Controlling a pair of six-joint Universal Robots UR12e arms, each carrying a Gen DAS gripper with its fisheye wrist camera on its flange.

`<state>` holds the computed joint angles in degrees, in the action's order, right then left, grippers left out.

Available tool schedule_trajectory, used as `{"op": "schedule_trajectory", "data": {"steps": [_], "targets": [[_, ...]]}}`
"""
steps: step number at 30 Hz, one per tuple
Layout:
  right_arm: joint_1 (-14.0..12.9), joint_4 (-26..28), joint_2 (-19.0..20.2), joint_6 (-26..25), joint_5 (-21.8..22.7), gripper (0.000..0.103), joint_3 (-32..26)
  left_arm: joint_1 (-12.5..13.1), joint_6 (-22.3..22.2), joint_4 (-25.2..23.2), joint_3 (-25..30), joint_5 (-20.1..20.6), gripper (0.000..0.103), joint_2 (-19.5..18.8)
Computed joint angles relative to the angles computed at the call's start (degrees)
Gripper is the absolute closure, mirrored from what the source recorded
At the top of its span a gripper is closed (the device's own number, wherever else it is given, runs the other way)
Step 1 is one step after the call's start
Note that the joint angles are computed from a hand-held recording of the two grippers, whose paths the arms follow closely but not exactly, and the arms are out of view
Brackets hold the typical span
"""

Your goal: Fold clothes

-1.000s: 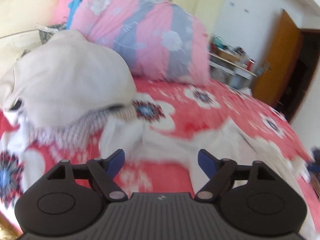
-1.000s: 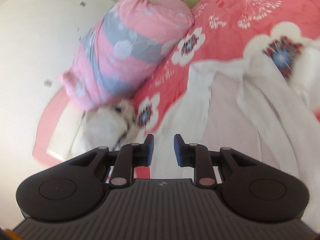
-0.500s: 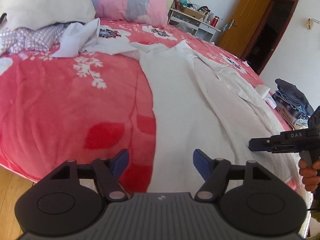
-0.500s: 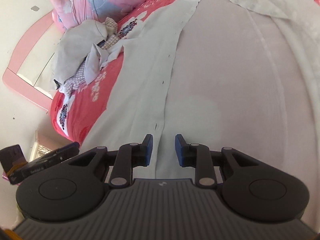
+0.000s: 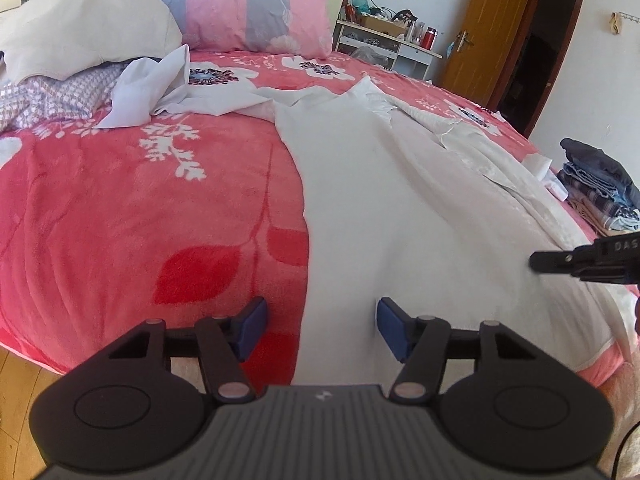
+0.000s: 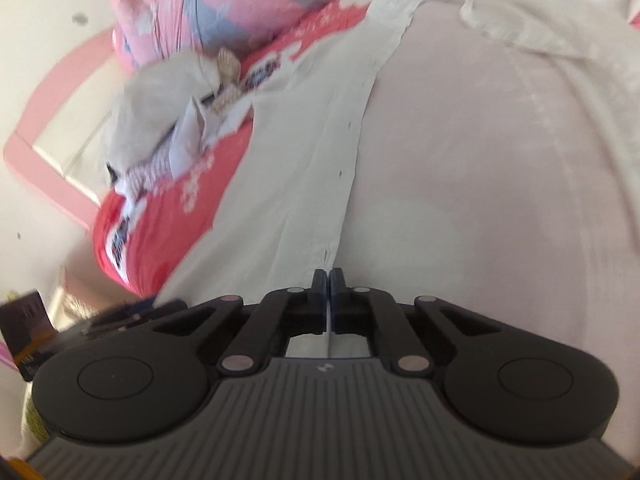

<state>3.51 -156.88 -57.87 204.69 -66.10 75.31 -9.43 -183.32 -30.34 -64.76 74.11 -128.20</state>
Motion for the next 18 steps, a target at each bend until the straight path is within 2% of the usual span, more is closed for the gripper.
{"op": "schedule_trajectory", "data": {"steps": [2,5,7,10,14,18], "targets": [[-0.1,-1.8,-0.6,0.8,-2.5,0.103,1.1,0.1,0.0,-0.1,-0.3,-0.3,0.042,0.1],[-0.5,-1.2,-0.6,2.9,-4.7,0.103,1.6,0.0,0.3,0.0,-0.8,0.0,0.042,0.3],[-0.7,-1.3,-0.4,4.3,-4.8,0.103,1.9,0.1,0.3,0.0,-1.0,-0.1,0.042,0.4],[-0.3,-1.7,-0.1,3.7,-6.7,0.103,1.8,0.2,0.1,-0.4,-1.4,-0.8,0.042,0.7],[-0.8,-2.2,0.2,5.2,-5.9,0.102,2.1,0.5,-0.5,-0.9,-2.3,-3.2,0.042,1.3],[-1.7,-4.5,-0.7,8.7,-0.9,0.098,3.8,0.6,-0.4,-0.6,-3.8,-4.5,0.042,1.9]]}}
